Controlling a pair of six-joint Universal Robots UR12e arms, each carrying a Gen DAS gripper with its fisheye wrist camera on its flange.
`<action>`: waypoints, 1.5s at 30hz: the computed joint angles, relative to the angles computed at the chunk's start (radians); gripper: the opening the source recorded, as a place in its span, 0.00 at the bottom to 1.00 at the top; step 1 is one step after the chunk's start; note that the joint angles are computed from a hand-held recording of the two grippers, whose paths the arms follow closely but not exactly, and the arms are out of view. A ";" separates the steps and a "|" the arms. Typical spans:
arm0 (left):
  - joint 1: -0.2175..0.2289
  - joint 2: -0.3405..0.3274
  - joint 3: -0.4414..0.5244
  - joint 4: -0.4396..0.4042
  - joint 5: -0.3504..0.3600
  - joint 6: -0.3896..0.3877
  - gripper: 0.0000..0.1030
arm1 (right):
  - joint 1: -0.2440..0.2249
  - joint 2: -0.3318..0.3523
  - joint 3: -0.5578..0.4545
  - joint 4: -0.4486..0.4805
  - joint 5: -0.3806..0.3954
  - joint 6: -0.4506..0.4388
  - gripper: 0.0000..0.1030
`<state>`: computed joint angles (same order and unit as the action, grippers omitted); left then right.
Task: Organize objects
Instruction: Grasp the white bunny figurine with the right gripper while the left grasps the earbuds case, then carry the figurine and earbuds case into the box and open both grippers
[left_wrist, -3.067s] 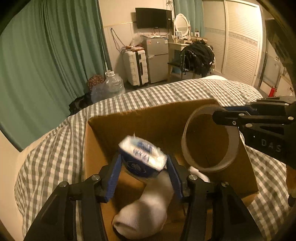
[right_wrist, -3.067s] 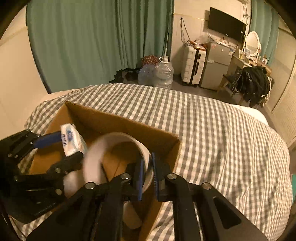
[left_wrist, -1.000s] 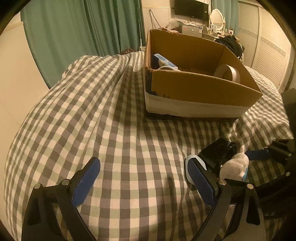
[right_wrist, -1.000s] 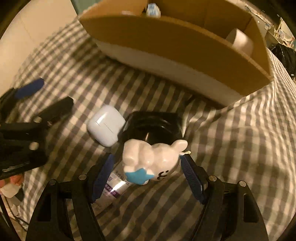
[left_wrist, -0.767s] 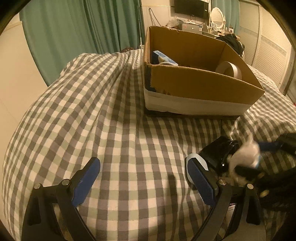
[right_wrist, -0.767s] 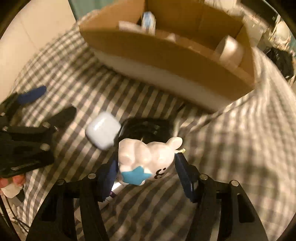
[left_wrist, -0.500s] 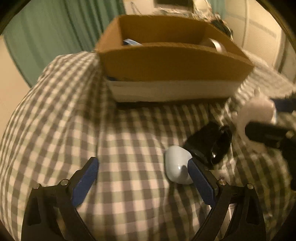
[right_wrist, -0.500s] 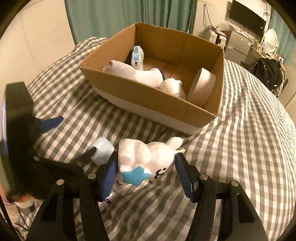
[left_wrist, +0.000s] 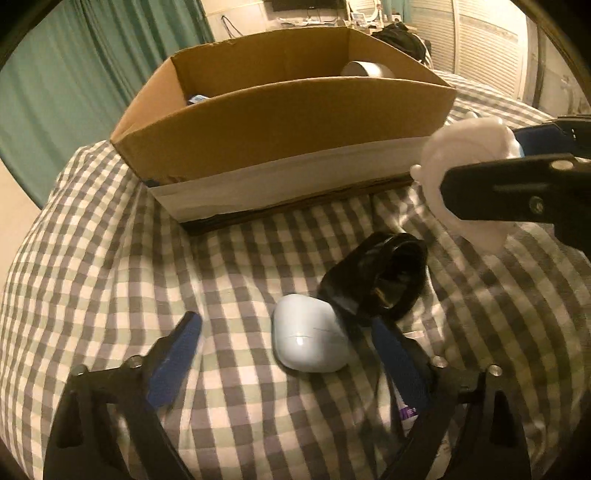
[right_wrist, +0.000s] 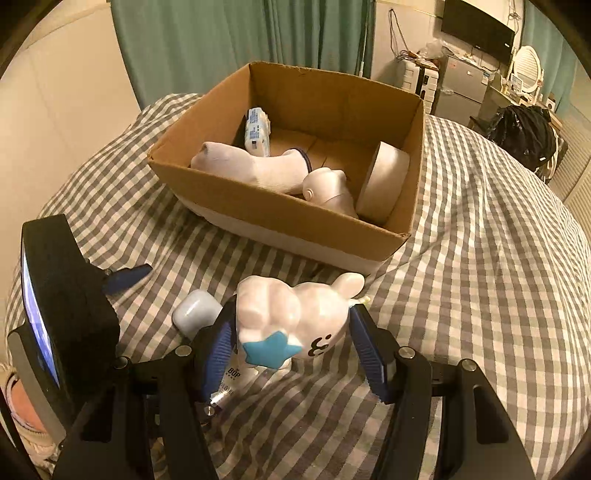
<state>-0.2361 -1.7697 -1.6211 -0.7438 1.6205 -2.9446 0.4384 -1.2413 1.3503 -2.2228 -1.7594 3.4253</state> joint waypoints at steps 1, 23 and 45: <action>0.011 -0.001 0.014 -0.059 -0.075 -0.017 0.56 | 0.001 0.000 0.000 0.000 -0.003 0.002 0.59; 0.029 0.035 -0.004 -0.004 -0.092 -0.111 0.46 | 0.000 -0.049 0.061 -0.083 -0.032 0.039 0.59; 0.044 -0.012 0.195 0.152 -0.055 -0.126 0.46 | 0.003 -0.009 -0.087 -0.195 -0.091 -0.100 0.59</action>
